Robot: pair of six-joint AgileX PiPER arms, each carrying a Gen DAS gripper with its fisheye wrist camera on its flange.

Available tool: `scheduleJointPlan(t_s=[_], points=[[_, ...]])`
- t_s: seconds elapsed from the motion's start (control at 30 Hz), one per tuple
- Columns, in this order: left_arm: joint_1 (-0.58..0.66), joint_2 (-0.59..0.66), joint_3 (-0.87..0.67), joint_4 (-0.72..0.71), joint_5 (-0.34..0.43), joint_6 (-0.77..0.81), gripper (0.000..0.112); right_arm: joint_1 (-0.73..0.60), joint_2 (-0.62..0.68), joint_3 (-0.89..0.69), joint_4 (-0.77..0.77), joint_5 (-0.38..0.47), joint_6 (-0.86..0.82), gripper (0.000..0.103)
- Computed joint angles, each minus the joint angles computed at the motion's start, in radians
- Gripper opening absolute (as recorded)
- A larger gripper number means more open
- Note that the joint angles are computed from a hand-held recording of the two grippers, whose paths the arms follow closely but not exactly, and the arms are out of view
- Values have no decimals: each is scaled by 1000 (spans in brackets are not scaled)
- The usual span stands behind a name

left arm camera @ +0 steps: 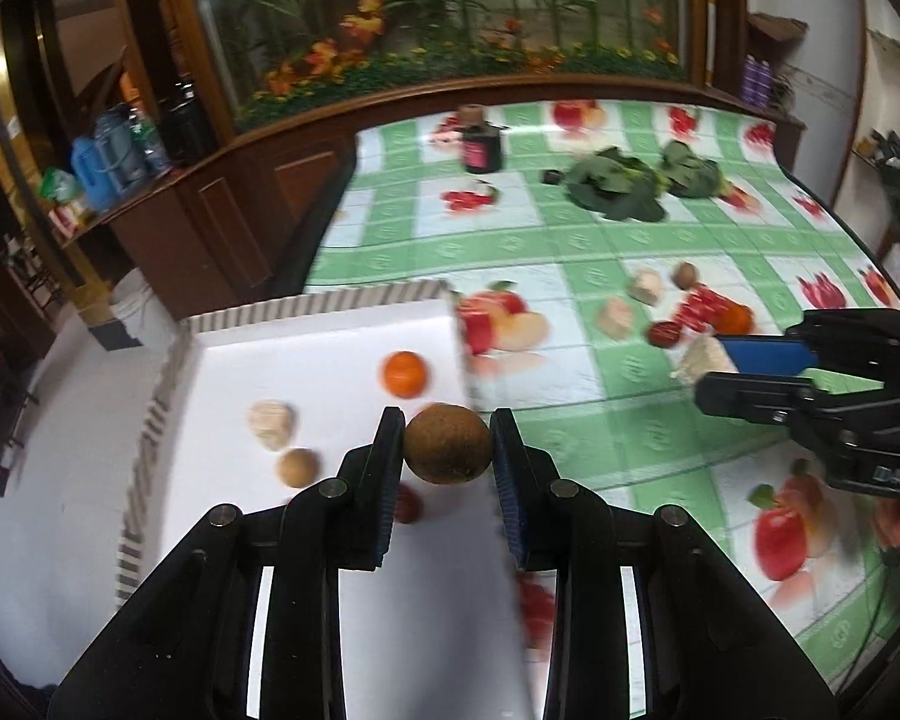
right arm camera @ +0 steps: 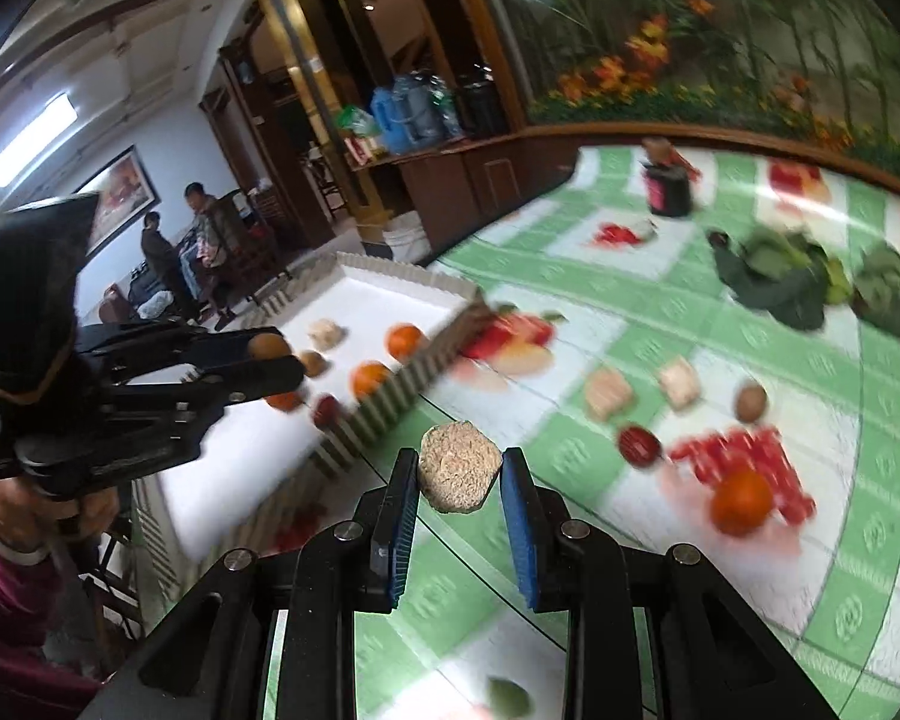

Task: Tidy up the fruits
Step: 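Carry bun and kiwi over the white tray and open both tools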

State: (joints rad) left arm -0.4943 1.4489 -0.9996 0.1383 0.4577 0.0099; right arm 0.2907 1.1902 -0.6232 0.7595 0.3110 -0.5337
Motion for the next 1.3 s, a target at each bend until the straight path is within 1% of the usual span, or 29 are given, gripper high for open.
scheduleJointPlan(t_s=[0.1, 0.13, 0.17, 0.23, 0.3, 0.37, 0.47, 0.57, 0.67, 0.73, 0.77, 0.9, 0.97, 1.07, 1.2, 1.3], points=[[70, 13, -17, -76, -4, 91, 28, 70, 46, -67, -92, -21, 106, 27], [92, 21, -26, -108, -1, 127, 28, 95, 65, -91, -145, -27, 162, 27], [123, 32, -40, -155, 6, 178, 28, 125, 95, -124, -215, -32, 234, 27], [196, 68, -82, -267, 36, 286, 28, 160, 137, -174, -273, -31, 295, 27], [250, 104, -117, -345, 63, 353, 28, 191, 190, -229, -303, -27, 323, 27], [293, 137, -144, -382, 79, 385, 28, 216, 242, -276, -298, -23, 314, 26], [334, 193, -183, -412, 96, 399, 28, 231, 317, -331, -220, -12, 238, 26], [354, 238, -211, -411, 99, 390, 28, 241, 382, -380, -195, -3, 210, 26], [371, 264, -222, -409, 95, 395, 29, 260, 453, -454, -322, 10, 337, 26], [385, 279, -225, -409, 95, 400, 29, 267, 498, -500, -383, 19, 384, 26], [392, 286, -225, -412, 96, 403, 29, 273, 524, -527, -438, 26, 430, 27], [408, 307, -214, -418, 90, 413, 29, 285, 621, -632, -560, 68, 530, 27], [408, 314, -210, -413, 86, 409, 29, 282, 666, -678, -587, 93, 546, 27], [410, 318, -212, -416, 87, 407, 29, 278, 700, -705, -583, 106, 544, 27], [407, 312, -208, -416, 75, 409, 29, 275, 728, -725, -600, 107, 557, 27], [400, 313, -206, -403, 72, 398, 29, 283, 730, -725, -653, 100, 619, 27]])
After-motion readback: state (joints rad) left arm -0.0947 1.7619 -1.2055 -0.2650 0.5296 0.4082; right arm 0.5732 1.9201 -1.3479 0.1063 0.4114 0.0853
